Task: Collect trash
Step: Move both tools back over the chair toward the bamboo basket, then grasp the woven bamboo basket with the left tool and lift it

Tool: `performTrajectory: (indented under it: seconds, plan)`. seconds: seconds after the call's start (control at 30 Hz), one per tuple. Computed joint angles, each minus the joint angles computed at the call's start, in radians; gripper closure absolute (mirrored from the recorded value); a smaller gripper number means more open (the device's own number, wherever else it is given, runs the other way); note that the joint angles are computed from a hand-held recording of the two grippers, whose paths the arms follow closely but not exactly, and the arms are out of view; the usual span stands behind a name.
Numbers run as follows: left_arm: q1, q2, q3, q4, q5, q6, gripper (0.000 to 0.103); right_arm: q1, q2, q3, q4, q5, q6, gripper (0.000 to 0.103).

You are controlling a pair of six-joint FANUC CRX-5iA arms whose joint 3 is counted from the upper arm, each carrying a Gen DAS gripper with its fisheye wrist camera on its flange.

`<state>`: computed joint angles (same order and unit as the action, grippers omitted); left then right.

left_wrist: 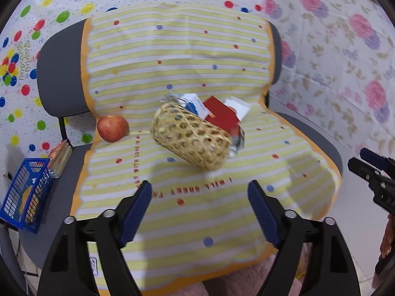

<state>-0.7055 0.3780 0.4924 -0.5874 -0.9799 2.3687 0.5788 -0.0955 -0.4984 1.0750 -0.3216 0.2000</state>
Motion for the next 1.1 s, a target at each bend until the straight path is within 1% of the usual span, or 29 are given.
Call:
performTrajectory:
  seconds: [0.1,0.2,0.33,0.4,0.57,0.67,0.7,0.77,0.83,0.97,1.03,1.1]
  plan:
    - [0.010,0.032,0.043,0.008,-0.018,-0.007,0.020,-0.014,0.034,0.026,0.016,0.008,0.005,0.037]
    - [0.024,0.088,0.112,0.024,-0.038,-0.018,0.019,-0.026,0.072,0.059,-0.005,0.016,0.030,0.036]
    - [0.032,0.182,0.238,0.023,-0.081,-0.022,0.018,-0.041,0.114,0.097,-0.045,0.029,0.060,0.035]
    - [0.034,0.238,0.318,0.019,-0.119,-0.023,0.015,-0.047,0.129,0.110,-0.071,0.041,0.072,0.035]
    - [0.033,0.366,0.513,-0.017,-0.222,-0.025,0.015,-0.055,0.157,0.138,-0.123,0.056,0.106,0.035]
    - [0.047,0.436,0.619,-0.003,-0.286,-0.042,0.015,-0.050,0.176,0.164,-0.172,0.052,0.147,0.035]
    - [0.051,0.447,0.634,0.009,-0.295,-0.047,0.015,-0.049,0.180,0.170,-0.190,0.051,0.165,0.035]
    - [0.071,0.442,0.611,0.056,-0.278,-0.054,0.015,-0.043,0.190,0.183,-0.220,0.049,0.190,0.035]
    - [0.083,0.408,0.546,0.083,-0.252,-0.050,0.015,-0.039,0.194,0.188,-0.242,0.050,0.212,0.035]
    - [0.112,0.282,0.338,0.123,-0.145,-0.024,0.015,-0.032,0.193,0.186,-0.256,0.053,0.226,0.034]
    - [0.127,0.227,0.257,0.131,-0.112,-0.006,0.015,-0.028,0.195,0.189,-0.272,0.051,0.241,0.034]
    - [0.141,0.187,0.199,0.150,-0.081,-0.013,0.016,-0.021,0.198,0.197,-0.294,0.048,0.258,0.034]
